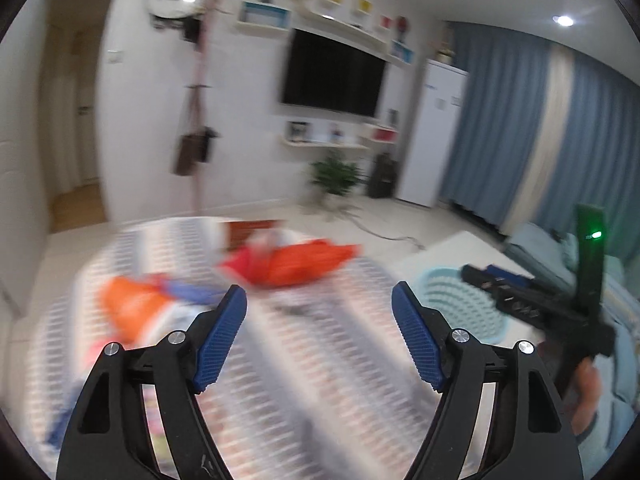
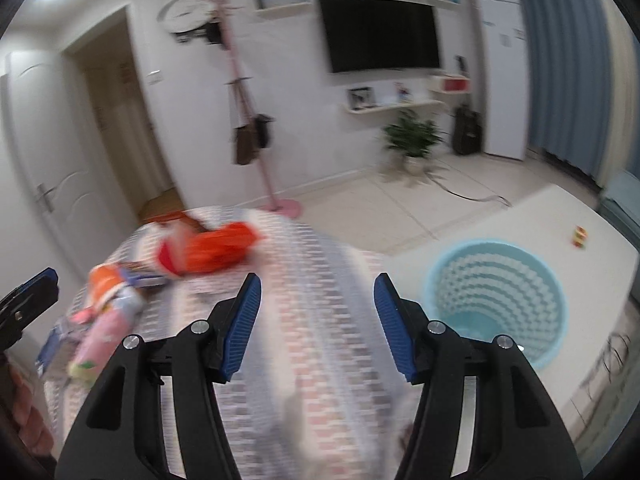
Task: Collect trash
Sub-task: 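Move both open tools back over the table, then grasp the blue carton with the left tool while the right tool grasps the pink bottle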
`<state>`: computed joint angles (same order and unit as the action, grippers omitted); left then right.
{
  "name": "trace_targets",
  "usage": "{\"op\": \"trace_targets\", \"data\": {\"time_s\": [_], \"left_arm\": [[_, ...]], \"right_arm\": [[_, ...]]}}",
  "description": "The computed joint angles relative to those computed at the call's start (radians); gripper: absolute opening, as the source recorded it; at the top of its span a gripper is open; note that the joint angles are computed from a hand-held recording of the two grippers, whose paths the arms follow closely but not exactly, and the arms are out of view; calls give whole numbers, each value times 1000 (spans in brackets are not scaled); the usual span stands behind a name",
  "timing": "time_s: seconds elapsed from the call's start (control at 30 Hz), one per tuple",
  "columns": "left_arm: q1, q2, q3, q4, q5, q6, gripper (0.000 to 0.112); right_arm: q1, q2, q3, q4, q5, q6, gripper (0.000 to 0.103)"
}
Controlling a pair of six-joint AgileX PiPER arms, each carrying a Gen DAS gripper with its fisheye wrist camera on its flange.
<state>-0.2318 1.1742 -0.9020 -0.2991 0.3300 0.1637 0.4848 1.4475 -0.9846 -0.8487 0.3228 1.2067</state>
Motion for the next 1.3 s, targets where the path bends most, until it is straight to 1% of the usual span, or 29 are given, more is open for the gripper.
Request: {"op": "trace_targets", "data": {"time_s": [0.07, 0.13, 0.17, 0.27, 0.3, 0.33, 0.43, 0.47, 0.53, 0.6, 0.63, 0.7, 0.8, 0.87, 0.97, 1.03, 1.07, 1.1, 1.13, 1.17, 1.2, 1.3], "left_arm": [[154, -60, 34, -136, 62, 186, 73], [284, -101, 64, -217, 109, 311, 73], [368, -113, 73, -284, 146, 405, 73], [606, -112, 80, -454, 281, 659, 75], [676, -97, 77, -489, 328, 735, 78], [736, -98, 95, -522, 358, 809, 78], [832, -63, 115, -557, 390, 950, 78], [854, -34, 107, -559, 407, 985, 78], [880, 17, 93, -557, 424, 1032, 78], [902, 42, 95, -558, 460, 1072, 78], [900, 60, 87, -555, 468, 1084, 78], [899, 58, 111, -564, 467, 1120, 78], [868, 79, 97, -545, 476, 1091, 77], [823, 91, 93, -508, 444, 1033, 74], [777, 97, 103, -458, 407, 953, 61], [757, 81, 132, -452, 355, 935, 58], [755, 80, 138, -454, 342, 935, 57], [762, 77, 142, -465, 341, 938, 53], [775, 75, 140, -475, 357, 942, 42], [810, 87, 129, -506, 410, 962, 38], [834, 95, 124, -527, 440, 970, 36], [846, 88, 134, -535, 433, 973, 36]], "right_arm": [[87, 30, -38, -73, 31, 81, 56], [157, 58, -62, -143, 51, 162, 56], [199, 89, -93, -157, 60, 189, 56], [268, 178, -191, -91, 67, 149, 56], [290, 201, -212, -78, 71, 146, 56], [308, 226, -235, -65, 77, 139, 56], [368, 317, -333, 14, 107, 80, 56], [382, 336, -352, 28, 112, 75, 56], [399, 376, -399, 72, 121, 46, 56], [410, 423, -462, 152, 133, -21, 56], [410, 446, -495, 207, 139, -69, 56], [413, 490, -558, 282, 160, -128, 56], [408, 566, -664, 409, 209, -226, 56], [397, 612, -724, 501, 228, -291, 56], [380, 662, -794, 601, 264, -367, 56], [376, 686, -829, 642, 286, -394, 56], [374, 700, -849, 668, 297, -412, 56], [373, 718, -876, 684, 316, -425, 56], [373, 733, -901, 690, 335, -431, 56], [374, 753, -933, 700, 360, -438, 56], [378, 772, -965, 696, 386, -430, 57], [388, 809, -1036, 679, 440, -418, 58]]}}
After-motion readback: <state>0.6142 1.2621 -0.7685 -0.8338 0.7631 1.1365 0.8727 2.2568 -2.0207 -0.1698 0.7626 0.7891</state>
